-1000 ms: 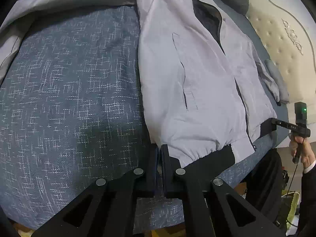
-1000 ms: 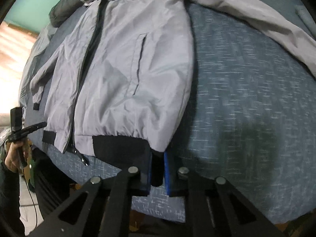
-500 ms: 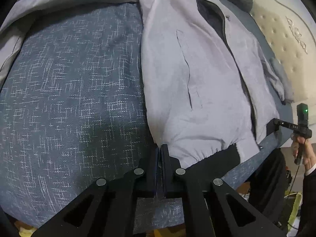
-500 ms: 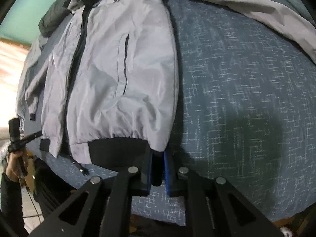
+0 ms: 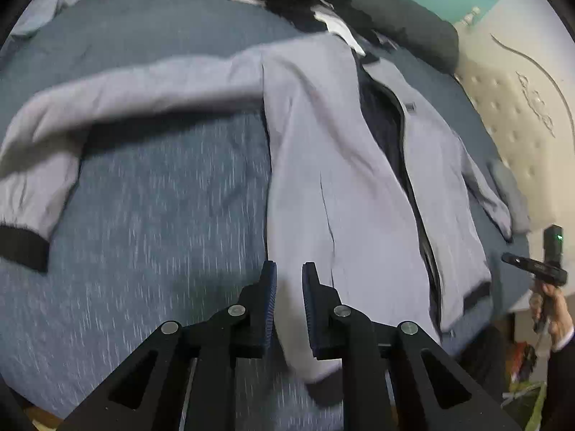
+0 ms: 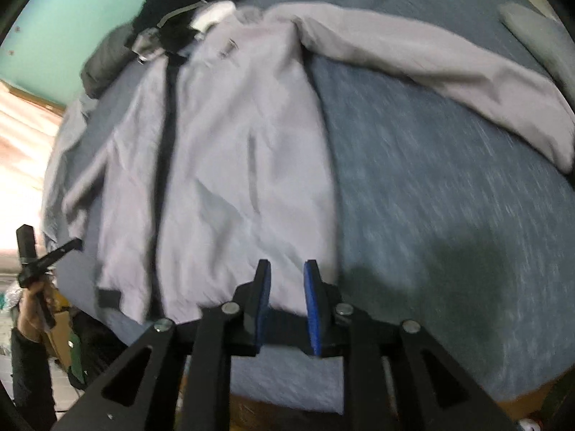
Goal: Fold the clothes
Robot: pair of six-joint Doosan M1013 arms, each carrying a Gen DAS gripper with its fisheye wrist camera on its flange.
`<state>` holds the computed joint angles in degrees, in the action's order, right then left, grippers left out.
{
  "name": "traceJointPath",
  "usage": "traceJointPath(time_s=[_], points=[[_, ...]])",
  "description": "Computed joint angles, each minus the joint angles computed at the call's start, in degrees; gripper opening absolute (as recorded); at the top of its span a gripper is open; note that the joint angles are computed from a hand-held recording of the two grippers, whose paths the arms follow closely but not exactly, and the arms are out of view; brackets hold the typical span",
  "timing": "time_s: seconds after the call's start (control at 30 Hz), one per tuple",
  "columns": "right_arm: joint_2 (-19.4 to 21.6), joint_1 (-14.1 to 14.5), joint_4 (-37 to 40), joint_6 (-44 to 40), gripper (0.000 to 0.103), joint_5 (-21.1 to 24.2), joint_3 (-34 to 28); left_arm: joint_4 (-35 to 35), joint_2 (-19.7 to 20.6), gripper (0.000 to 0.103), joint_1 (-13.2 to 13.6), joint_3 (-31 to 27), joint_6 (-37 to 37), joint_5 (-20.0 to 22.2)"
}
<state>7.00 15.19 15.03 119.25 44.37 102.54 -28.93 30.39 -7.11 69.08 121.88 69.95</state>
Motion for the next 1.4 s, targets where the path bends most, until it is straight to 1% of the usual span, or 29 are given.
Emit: traceJointPath(time_s=[0.1,0.17,0.2,0.27,0.37,0.47,0.57,0.7,0.8,1.07,1.17,1.2,1.23,1.27,1.33,1.4], points=[[3.3,1.5,-0.5,0.9,0.024,-1.4,-4.5,-1.4,0.5,0.016,-0.3,-0.7,0.0,-2.6],[5.2,1.0,0.6,-1.9,0.026,-2.0,-7.3,-2.4,1.1,0.016,-0.1,-1.7,0.5,-4.2],[6.1,0.8,1.0,-3.0,0.027,-2.2,-8.8,-2.8,1.6,0.016,0.2,-2.7,0.9,-4.1],[7.8,1.2,1.5,-4.2,0.031,-2.9,-11.1,-3.7,2.3,0.016,-0.2,-3.1,1.7,-5.3],[11.6,1.9,2.2,-5.3,0.032,-4.7,-15.1,-5.9,3.9,0.016,-0.4,-4.5,1.4,-6.9],[14.2,1.8,2.9,-6.6,0.032,-5.3,-17.9,-8.1,5.4,0.017,-0.5,-5.8,0.6,-8.1],[16.8,1.6,4.1,-8.3,0.032,-5.7,-20.9,-9.0,6.6,0.018,-0.7,-6.6,0.7,-10.1],[20.4,1.3,4.6,-9.7,0.033,-5.1,-25.6,-9.9,7.9,0.020,-0.9,-7.2,2.0,-12.2],[24.1,1.2,4.1,-10.0,0.034,-3.0,-30.5,-10.8,8.5,0.024,-1.1,-7.5,3.2,-13.6],[33.1,1.2,3.7,-10.6,0.034,0.9,-43.9,-13.4,10.1,0.034,-0.9,-8.3,4.9,-16.5],[35.4,1.0,4.0,-10.0,0.035,1.0,-47.5,-14.0,10.6,0.039,-0.7,-8.8,4.9,-16.4],[36.2,0.9,4.1,-9.8,0.041,0.8,-48.5,-14.4,10.7,0.039,-0.6,-8.9,4.9,-16.6],[37.0,0.8,4.1,-9.4,0.051,0.5,-49.6,-14.8,10.8,0.040,-0.6,-8.9,5.0,-16.7],[37.7,0.7,3.9,-8.5,0.053,0.3,-50.7,-15.3,10.8,0.040,-0.5,-9.0,5.0,-16.5],[38.9,0.6,4.1,-7.8,0.053,0.2,-52.4,-16.4,11.0,0.040,-0.3,-9.2,5.4,-15.5],[40.3,0.6,3.8,-7.6,0.053,0.8,-54.5,-16.7,10.6,0.041,-0.3,-8.7,6.6,-16.2]])
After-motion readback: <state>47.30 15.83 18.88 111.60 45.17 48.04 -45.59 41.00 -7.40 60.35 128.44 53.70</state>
